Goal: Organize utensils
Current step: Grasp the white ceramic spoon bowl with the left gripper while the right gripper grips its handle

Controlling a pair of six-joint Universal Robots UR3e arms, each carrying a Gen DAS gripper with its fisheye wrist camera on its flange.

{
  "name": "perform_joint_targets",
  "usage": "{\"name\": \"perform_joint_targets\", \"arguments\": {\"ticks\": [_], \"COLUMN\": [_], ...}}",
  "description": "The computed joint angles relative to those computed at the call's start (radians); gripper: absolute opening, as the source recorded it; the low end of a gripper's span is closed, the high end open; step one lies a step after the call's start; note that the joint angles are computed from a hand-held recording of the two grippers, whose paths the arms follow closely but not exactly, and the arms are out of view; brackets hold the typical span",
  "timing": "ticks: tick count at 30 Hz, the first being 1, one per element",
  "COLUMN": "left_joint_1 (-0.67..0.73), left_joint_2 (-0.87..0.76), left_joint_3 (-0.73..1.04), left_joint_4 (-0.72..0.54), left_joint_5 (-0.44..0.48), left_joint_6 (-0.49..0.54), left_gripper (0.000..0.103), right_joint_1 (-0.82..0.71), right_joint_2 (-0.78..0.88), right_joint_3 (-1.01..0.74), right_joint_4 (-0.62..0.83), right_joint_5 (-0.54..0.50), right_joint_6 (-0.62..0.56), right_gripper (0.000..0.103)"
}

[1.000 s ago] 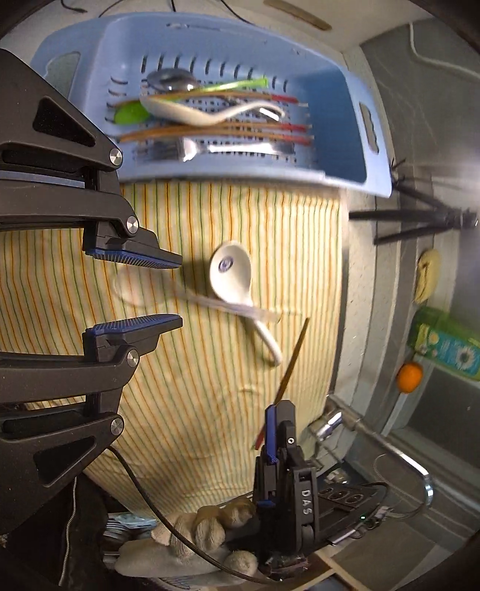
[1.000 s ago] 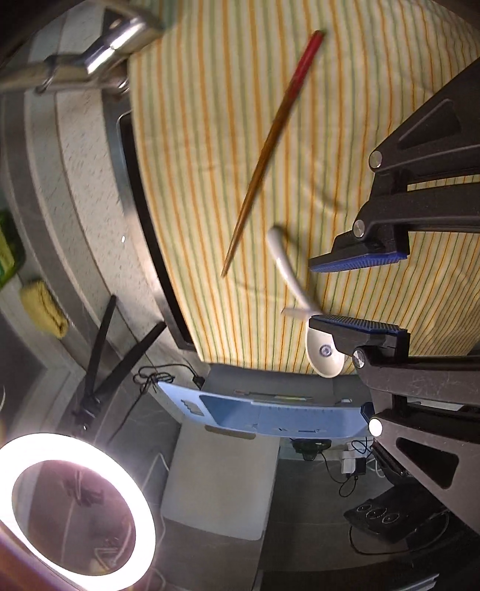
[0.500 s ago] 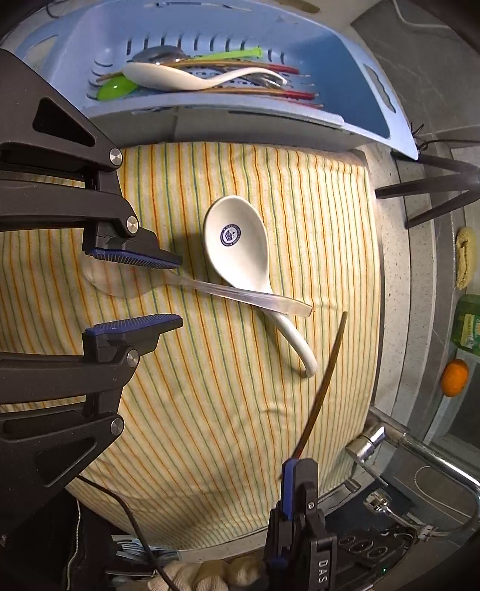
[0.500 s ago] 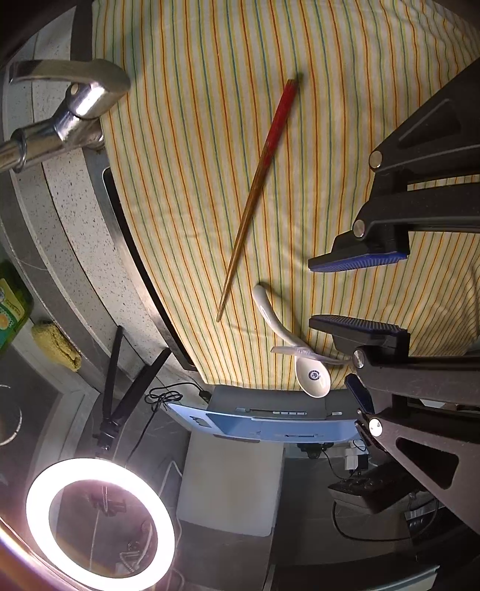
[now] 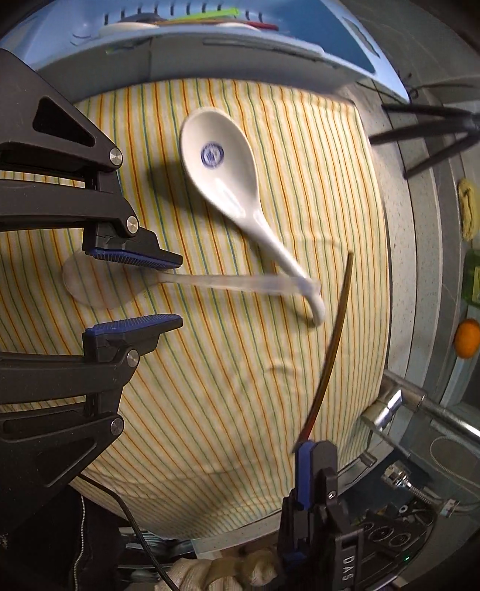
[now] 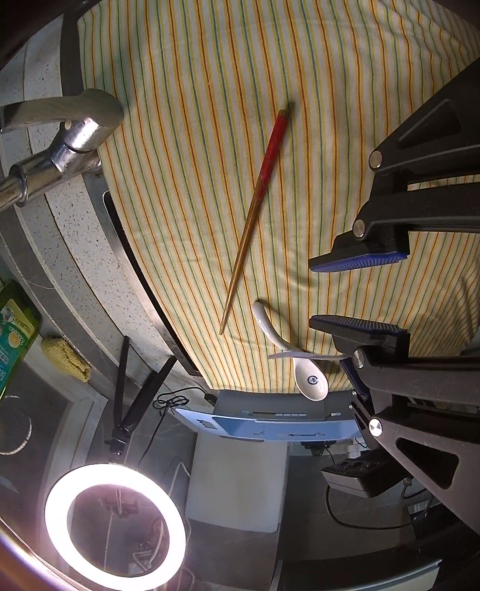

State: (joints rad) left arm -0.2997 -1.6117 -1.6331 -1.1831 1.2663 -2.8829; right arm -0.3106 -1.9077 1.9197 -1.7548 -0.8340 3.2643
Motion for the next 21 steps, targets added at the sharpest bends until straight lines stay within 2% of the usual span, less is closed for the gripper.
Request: {"name": "perform_joint_targets", "arguments": {"ticks": [9,14,17,19,21], "left_joint_1": [-0.097,-0.084,-0.043,-0.009,0.018], "left_joint_2": [-0.081,-0.046,-0.005,0.017,0.017], "left_joint_3": [0.048,0.083,0.104,0.121,0.147], "left_joint_4": [0.043,-0.017,-0.055,-0.083,-0.099], "left_joint_5": [-0.084,-0.055,-0.003,0.033,0.073], "left_joint_6": [-0.066,-0.037,0.005,0.038,0.069], "left_gripper": [0.024,0.027,0.028,0.032,0.041], "right_joint_1": [-0.015,0.012,0.055,0.086,0.13], "right_joint_2": [-0.013,0.01,0.047,0.076,0.121], "right_joint_3": [-0.001,-0.018,-0.033,-0.04,-0.055], "right_joint_4": [0.01,-0.022,-0.077,-0.117,-0.175], "right_joint_5": [0.008,0.015,0.02,0.032,0.037], "right_joint_6": [0.001,0.029,0.071,0.102,0.145], "right_gripper": [0.022,0.022,0.022,0.022,0.022]}}
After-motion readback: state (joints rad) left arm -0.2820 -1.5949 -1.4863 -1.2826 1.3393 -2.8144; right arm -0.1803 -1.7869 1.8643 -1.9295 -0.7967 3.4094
